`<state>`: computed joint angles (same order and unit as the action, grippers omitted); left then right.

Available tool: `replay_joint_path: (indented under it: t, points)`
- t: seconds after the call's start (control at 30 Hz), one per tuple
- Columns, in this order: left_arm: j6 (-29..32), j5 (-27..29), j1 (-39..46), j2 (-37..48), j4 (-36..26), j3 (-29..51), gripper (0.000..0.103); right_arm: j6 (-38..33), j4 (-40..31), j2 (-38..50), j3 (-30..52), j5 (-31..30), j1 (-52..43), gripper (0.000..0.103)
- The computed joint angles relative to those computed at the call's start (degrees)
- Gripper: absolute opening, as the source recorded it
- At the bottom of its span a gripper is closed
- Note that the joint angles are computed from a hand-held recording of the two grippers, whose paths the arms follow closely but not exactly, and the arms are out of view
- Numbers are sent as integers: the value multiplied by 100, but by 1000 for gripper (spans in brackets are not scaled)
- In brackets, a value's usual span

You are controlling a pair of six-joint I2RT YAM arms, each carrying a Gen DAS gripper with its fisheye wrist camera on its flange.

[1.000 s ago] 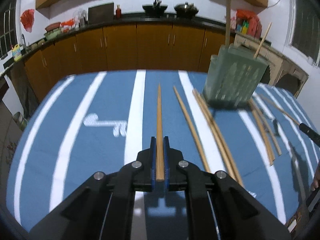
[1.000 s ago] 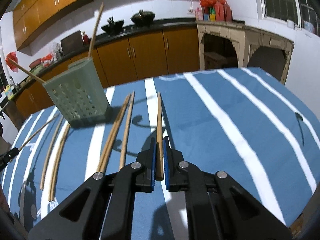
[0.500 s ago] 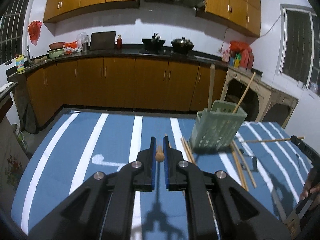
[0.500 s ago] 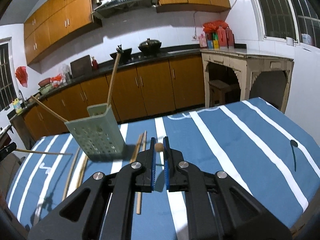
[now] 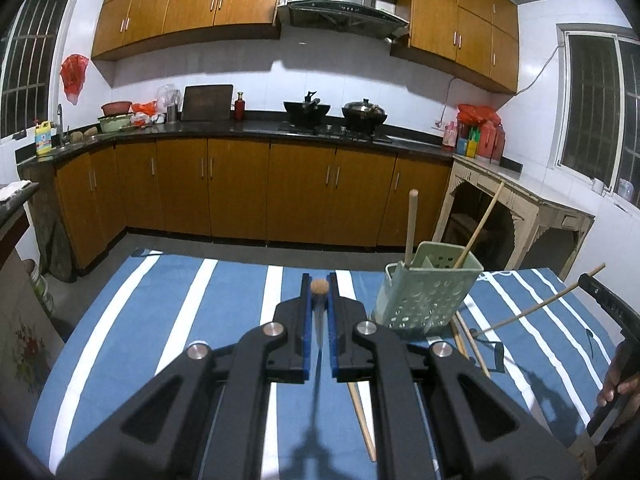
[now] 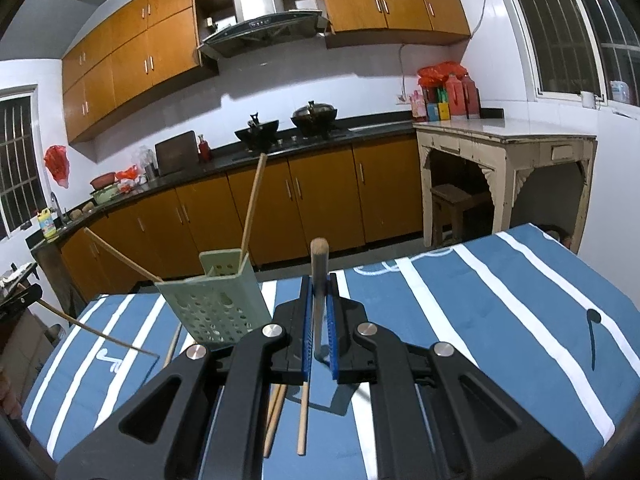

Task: Organize utensils
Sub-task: 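Lift both held chopsticks and carry them over the green holder, then lower the chopsticks into the green holder and open both tools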

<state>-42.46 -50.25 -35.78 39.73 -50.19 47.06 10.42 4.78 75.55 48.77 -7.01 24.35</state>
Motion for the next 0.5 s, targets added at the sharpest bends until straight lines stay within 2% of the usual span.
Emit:
replay_joint_path:
  t: [0.33,0.5]
  points:
    - [197,-255,-455,314,-113,693,8,156,-555,-47,640,-393,-179,8]
    - [279,-598,-913,707,-50,1171,8,279,-721,-115,990,-688,-239,8]
